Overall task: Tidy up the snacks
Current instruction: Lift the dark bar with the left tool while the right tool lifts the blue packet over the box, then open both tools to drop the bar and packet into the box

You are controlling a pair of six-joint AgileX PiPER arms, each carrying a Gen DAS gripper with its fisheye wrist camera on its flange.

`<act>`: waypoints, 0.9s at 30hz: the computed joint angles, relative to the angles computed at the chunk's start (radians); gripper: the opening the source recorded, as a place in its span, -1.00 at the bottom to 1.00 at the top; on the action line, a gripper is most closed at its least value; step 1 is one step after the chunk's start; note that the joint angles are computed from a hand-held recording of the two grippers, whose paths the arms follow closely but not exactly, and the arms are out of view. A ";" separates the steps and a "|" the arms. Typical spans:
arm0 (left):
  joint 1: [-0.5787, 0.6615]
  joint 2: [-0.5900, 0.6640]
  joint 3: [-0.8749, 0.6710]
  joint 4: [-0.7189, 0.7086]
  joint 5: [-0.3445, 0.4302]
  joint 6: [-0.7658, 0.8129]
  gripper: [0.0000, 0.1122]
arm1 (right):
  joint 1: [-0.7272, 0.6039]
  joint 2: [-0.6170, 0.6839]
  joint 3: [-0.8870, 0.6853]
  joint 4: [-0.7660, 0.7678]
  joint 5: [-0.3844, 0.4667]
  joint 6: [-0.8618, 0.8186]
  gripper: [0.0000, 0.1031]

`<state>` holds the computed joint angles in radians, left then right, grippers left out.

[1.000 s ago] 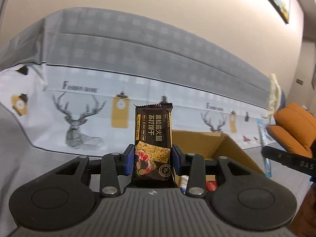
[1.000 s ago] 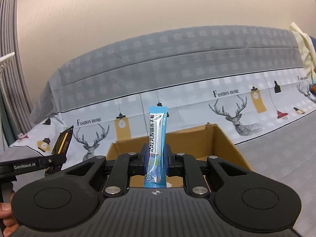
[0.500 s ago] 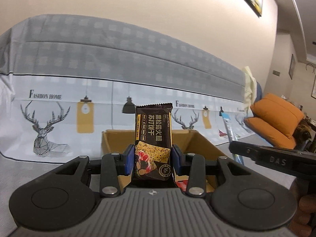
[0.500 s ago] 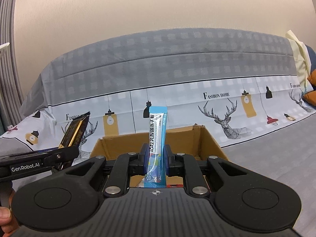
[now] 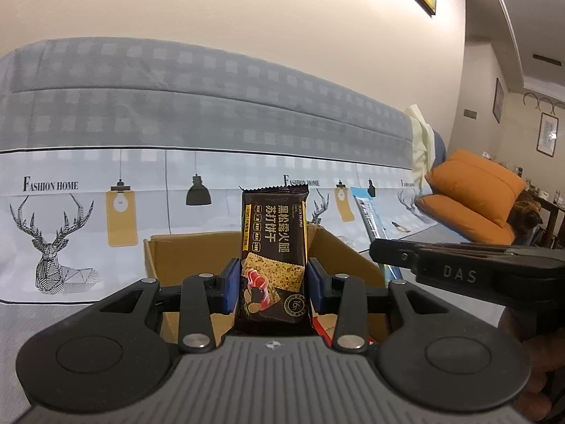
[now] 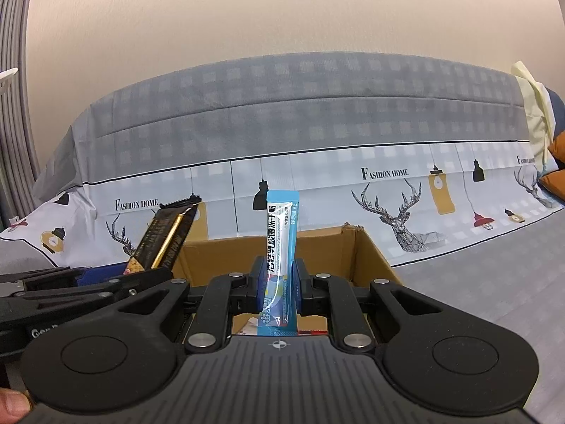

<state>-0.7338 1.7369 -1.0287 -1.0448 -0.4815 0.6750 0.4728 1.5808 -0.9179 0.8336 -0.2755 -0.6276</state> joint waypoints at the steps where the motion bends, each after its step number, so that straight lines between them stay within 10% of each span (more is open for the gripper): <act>1: -0.001 0.003 -0.003 0.003 0.001 0.000 -0.23 | 0.000 0.000 -0.001 0.006 0.001 -0.006 -0.67; 23: 0.007 0.030 -0.038 0.000 0.047 0.015 -0.22 | 0.037 0.004 -0.005 0.185 -0.043 -0.156 -0.63; 27: 0.008 0.037 -0.049 -0.030 0.053 0.041 0.03 | 0.041 0.021 -0.036 0.426 -0.067 -0.352 -0.03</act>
<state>-0.7260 1.7743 -1.0774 -1.0745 -0.4282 0.7160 0.5142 1.6017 -0.9535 1.2599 -0.3425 -0.9797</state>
